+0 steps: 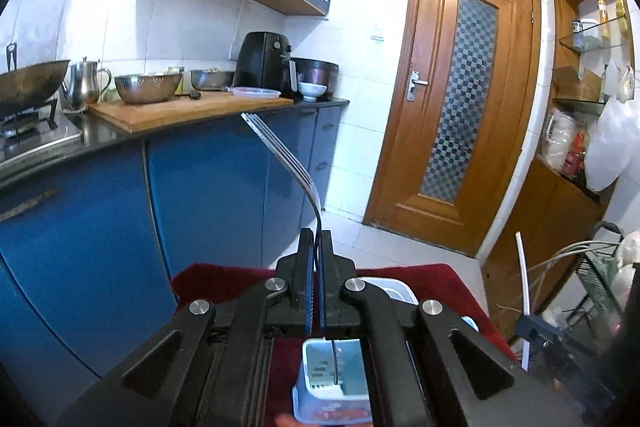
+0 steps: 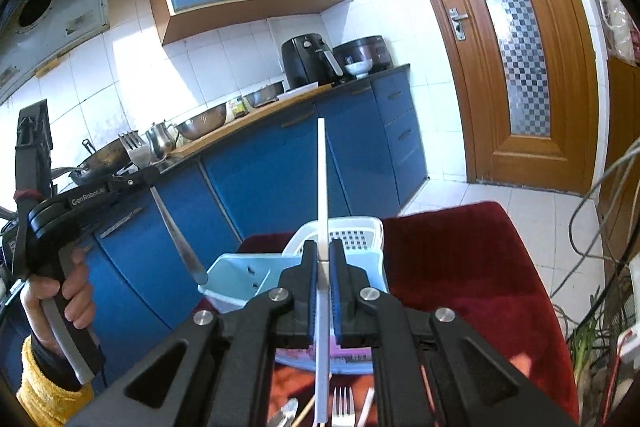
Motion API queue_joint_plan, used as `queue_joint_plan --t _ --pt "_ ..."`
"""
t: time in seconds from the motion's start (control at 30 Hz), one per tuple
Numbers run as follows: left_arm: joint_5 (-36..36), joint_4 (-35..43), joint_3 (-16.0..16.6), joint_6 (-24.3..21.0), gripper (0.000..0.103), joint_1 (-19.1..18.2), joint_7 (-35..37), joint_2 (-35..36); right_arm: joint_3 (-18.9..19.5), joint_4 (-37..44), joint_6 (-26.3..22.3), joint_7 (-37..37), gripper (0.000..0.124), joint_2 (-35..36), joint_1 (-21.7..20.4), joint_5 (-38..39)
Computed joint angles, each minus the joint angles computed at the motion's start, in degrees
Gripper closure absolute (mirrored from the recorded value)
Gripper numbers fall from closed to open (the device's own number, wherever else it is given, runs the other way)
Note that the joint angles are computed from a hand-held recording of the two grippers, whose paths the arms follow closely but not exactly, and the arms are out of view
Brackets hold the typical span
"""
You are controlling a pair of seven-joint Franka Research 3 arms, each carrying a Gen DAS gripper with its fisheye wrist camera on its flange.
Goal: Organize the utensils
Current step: 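Lift the fork and chopstick with both tools and carry them over the blue holder, then lower the fork into the holder with the left tool while the right inserts the chopstick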
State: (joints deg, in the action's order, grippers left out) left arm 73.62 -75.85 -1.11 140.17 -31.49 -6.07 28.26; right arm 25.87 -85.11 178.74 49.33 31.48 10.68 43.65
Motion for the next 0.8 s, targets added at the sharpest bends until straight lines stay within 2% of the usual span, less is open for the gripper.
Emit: queue_joint_plan --t 0.1,0.17,0.23,0.37,0.47,0.6,0.8 --pt "-0.6 2.7 0.3 0.6 0.103 0.1 1.4 2.7 -2.7 4.3 3.1 2.3 0.116 3.4 3.1 -2.8" --pt "-0.9 4.2 0.8 0.7 0.103 -0.2 2.2 4.5 -2.2 8.0 5.4 3.1 0.116 6.7 3.5 -4.9" --pt "-1.3 4.9 1.4 1.4 0.103 -0.6 2.5 5.9 -1.6 11.7 6.2 4.3 0.116 9.9 3.8 -6.8" --pt "-3.6 6.5 2.1 2.2 0.103 -1.1 4.6 8.7 -3.5 18.5 5.8 8.2 0.116 15.3 6.1 -10.6" --pt "-4.0 6.2 3.3 3.3 0.103 -1.8 3.5 9.6 -4.7 21.6 8.1 9.8 0.116 18.5 7.8 -13.9" --pt "-4.3 7.0 4.3 2.6 0.103 -2.7 3.5 11.4 -8.3 23.2 9.4 12.5 0.116 20.5 10.5 -17.5" --pt "-5.1 8.2 4.9 2.6 0.103 -3.3 3.9 13.7 -8.6 20.4 13.2 14.4 0.116 20.7 10.5 -23.3"
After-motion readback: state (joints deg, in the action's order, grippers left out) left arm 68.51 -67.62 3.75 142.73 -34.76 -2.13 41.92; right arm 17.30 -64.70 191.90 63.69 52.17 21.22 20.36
